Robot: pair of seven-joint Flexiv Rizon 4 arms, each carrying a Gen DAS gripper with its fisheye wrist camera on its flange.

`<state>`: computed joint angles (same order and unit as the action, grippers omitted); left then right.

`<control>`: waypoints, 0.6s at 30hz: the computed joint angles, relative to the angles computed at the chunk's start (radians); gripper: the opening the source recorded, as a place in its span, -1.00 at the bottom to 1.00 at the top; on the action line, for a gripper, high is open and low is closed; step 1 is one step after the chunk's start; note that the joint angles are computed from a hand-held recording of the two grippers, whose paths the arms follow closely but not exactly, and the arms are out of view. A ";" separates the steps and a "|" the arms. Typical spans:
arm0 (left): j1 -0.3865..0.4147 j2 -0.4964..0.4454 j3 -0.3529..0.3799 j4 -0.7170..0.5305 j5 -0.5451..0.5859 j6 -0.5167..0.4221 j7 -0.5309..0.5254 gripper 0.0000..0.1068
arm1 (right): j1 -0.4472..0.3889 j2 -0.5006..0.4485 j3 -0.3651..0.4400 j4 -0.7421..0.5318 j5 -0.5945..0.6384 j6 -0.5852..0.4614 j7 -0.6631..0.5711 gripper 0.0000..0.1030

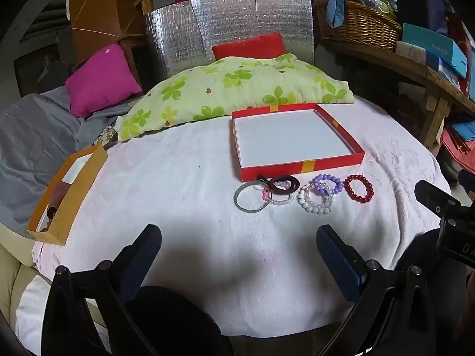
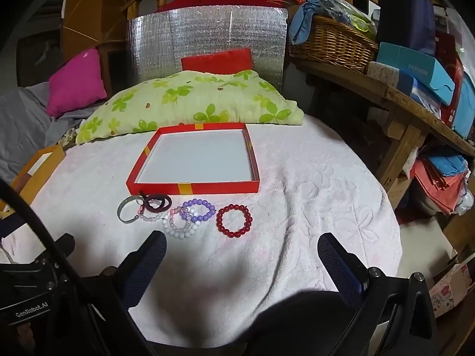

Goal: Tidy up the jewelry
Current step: 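Move both tools toward the bracelets beside the red box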

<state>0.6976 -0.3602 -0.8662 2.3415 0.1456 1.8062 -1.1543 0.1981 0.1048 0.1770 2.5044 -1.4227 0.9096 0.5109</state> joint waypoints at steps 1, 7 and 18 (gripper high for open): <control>0.000 0.000 0.000 0.000 -0.001 -0.002 -0.001 0.93 | 0.000 -0.002 0.000 -0.001 0.000 0.000 -0.001 1.00; -0.009 -0.005 0.009 -0.003 -0.010 -0.007 0.005 0.93 | 0.000 -0.021 -0.007 -0.014 -0.008 0.012 0.004 1.00; -0.016 -0.014 0.021 -0.009 -0.019 -0.014 0.009 0.93 | -0.006 -0.030 -0.016 -0.009 -0.031 0.030 0.020 1.00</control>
<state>0.6811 -0.3745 -0.8455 2.3321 0.1269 1.7919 -1.1451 0.1917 0.0744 0.1614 2.4950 -1.4537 0.9399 0.5306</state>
